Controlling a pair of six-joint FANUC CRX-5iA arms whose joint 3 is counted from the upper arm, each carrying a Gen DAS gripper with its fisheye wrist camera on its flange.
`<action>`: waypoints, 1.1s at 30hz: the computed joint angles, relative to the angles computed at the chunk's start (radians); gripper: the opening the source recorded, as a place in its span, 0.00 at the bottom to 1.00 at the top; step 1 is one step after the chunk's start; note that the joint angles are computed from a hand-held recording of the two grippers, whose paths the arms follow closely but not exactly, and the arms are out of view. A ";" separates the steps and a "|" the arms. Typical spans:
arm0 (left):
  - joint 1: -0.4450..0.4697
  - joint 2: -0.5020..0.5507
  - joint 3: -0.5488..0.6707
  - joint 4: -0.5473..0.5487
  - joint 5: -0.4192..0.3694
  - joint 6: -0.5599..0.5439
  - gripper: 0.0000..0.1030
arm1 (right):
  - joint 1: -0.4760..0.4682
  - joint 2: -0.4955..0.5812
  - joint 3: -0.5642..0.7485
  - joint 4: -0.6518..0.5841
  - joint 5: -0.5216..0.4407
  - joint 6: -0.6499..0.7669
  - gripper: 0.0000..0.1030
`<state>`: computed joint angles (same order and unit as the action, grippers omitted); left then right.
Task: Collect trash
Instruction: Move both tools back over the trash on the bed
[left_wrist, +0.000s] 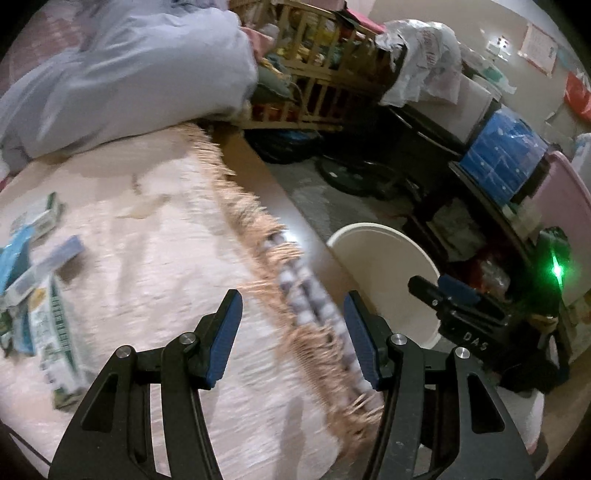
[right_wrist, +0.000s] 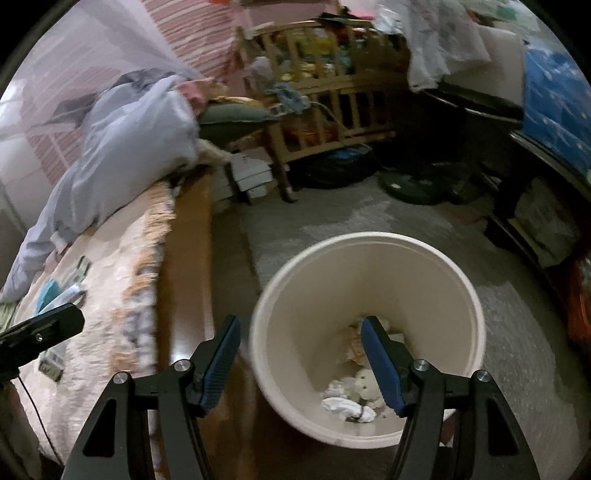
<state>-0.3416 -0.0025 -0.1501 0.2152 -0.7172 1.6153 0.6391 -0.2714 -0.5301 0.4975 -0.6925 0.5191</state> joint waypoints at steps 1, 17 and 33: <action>0.008 -0.014 -0.008 -0.012 -0.003 0.006 0.54 | 0.014 0.002 0.005 0.009 -0.003 -0.006 0.63; 0.243 -0.252 -0.173 -0.037 -0.080 -0.008 0.54 | 0.193 0.149 0.222 -0.122 0.008 0.150 0.64; 0.589 -0.343 -0.280 0.005 -0.160 -0.086 0.54 | 0.286 0.348 0.480 -0.314 -0.029 0.428 0.64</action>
<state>0.2479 -0.3457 -0.4304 0.2204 -0.8769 1.5295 0.9254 0.0761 -0.0502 0.1840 -0.7217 0.9476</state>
